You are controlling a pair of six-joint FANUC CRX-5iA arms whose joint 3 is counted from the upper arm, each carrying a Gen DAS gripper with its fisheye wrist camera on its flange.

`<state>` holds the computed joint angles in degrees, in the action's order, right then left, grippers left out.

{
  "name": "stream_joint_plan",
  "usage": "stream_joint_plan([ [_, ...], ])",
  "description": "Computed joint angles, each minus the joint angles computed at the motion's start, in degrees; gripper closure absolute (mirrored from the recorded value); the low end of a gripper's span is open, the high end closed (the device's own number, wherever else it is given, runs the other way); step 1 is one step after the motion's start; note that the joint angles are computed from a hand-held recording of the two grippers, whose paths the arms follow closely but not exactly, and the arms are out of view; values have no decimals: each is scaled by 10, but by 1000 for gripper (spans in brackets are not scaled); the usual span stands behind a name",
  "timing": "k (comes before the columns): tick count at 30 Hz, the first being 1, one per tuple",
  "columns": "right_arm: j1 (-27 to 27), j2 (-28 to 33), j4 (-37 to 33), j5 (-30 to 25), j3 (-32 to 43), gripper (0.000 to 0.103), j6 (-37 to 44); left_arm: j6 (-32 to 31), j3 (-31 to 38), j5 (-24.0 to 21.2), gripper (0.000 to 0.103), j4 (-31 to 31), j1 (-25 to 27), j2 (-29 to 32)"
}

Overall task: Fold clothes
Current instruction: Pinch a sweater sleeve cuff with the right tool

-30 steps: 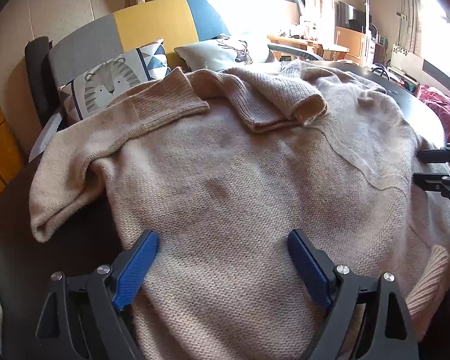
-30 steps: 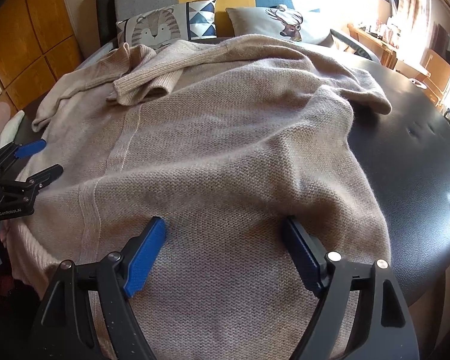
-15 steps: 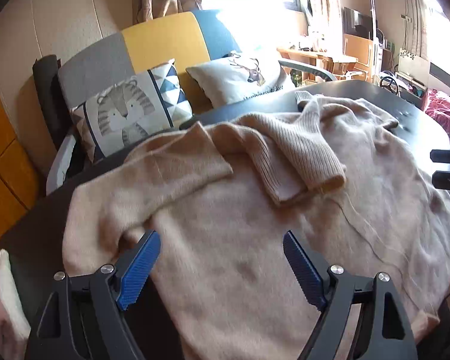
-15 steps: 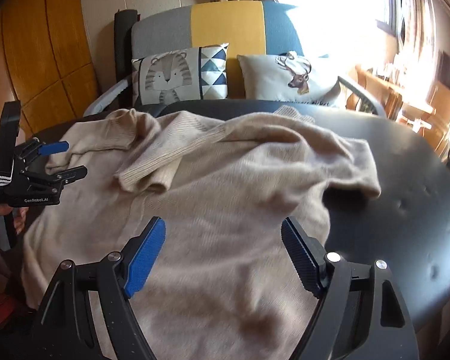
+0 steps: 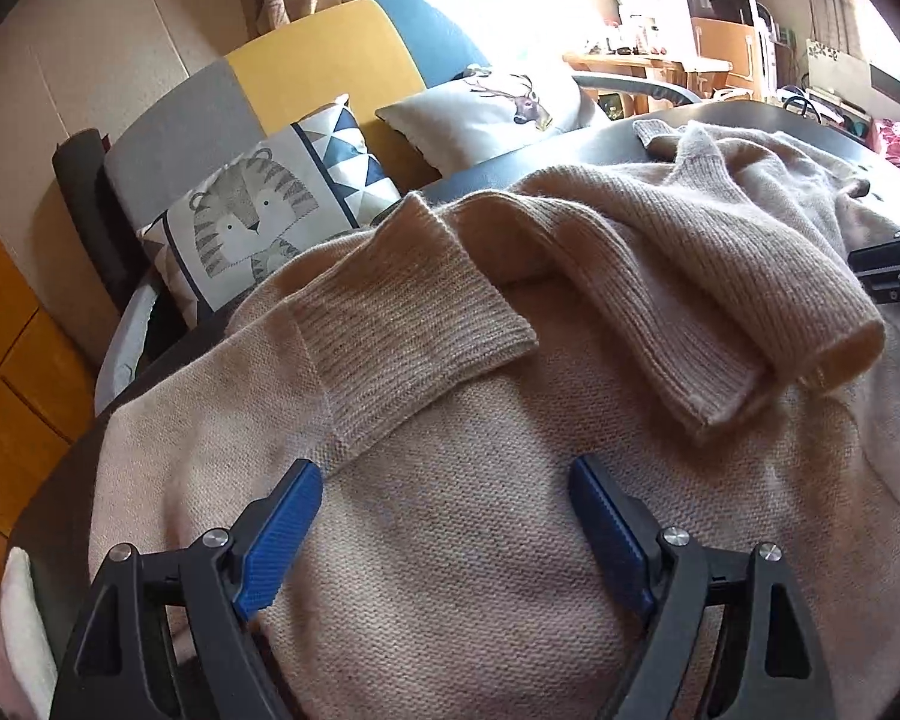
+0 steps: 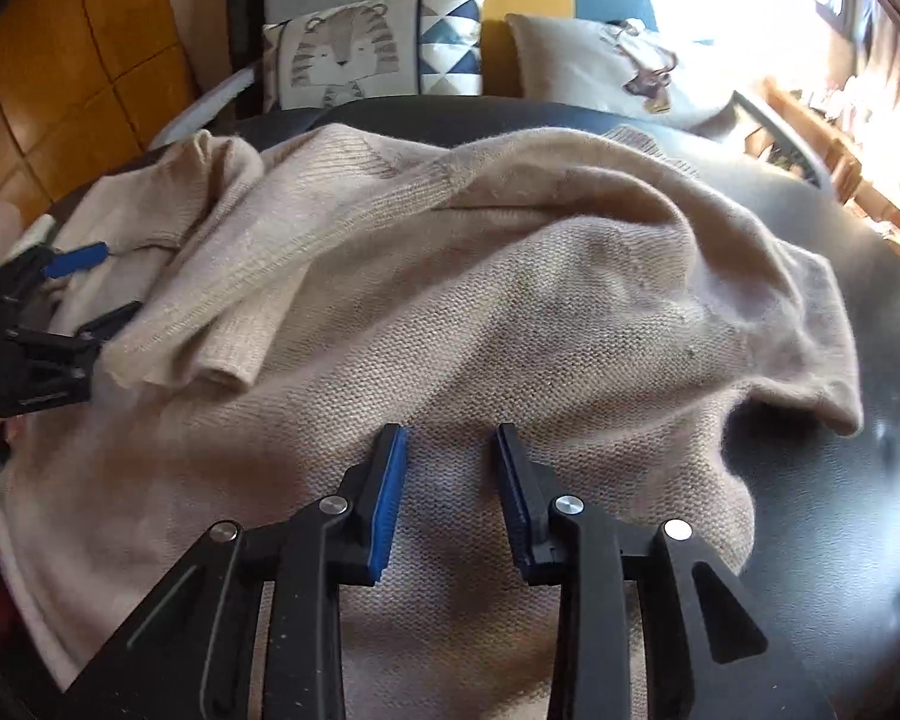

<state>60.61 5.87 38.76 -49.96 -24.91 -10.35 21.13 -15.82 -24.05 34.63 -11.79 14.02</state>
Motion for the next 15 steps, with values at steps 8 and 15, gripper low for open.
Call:
stream_joint_plan([
  [8, -133, -52, 40, -54, -8, 68, 38, 74, 23, -45, 1, -12, 17, 15],
  [15, -252, 24, -49, -20, 66, 68, 137, 95, 30, -59, 0, -11, 20, 22],
])
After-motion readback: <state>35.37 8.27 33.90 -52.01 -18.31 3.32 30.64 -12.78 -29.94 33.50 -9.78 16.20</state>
